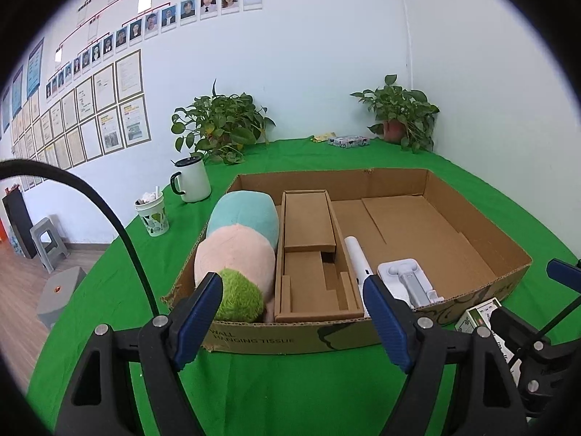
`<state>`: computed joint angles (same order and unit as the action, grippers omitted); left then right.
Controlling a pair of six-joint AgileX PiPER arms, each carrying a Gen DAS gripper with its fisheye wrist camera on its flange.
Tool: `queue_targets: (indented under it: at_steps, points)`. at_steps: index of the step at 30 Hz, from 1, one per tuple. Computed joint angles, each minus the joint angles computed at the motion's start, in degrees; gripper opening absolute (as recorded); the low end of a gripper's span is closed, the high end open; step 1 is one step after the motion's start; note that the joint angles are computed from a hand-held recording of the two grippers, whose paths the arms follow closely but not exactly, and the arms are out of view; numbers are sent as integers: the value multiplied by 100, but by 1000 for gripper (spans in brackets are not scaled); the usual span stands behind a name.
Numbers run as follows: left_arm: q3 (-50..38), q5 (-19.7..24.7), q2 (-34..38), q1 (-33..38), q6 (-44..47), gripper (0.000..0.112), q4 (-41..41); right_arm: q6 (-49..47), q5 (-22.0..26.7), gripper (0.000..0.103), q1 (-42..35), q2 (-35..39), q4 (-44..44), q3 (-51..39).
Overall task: Organize objects
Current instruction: 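Withdraw both grippers and move them to the white-and-green product box, then grasp the product box with the right gripper while the left gripper grips its end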
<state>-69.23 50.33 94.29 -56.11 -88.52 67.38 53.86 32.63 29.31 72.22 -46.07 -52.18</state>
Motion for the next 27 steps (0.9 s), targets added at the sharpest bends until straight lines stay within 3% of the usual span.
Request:
queue_targets:
  at_steps: [11, 13, 15, 21, 24, 27]
  points:
    - [314, -32, -100, -223, -436, 79, 54, -265, -590, 102, -275, -462, 291, 597]
    - [455, -298, -205, -158, -359, 79, -141, -611, -747, 102, -401, -617, 591, 786]
    - [646, -609, -323, -76, -233, 79, -355, -1501, -928, 102, -694, -798, 1434, 1031]
    - [858, -1662, -272, 211, 693, 79, -1400, -3430, -713, 102, -1458, -1163, 3313, 1774]
    - [831, -2406, -152, 517, 1705, 79, -2634, -3512, -619, 98, -1471, -1209, 3416, 2033]
    - [779, -2827, -22, 695, 2750, 79, -3796, -3114, -590, 84, -1235, -1120, 3077, 2203]
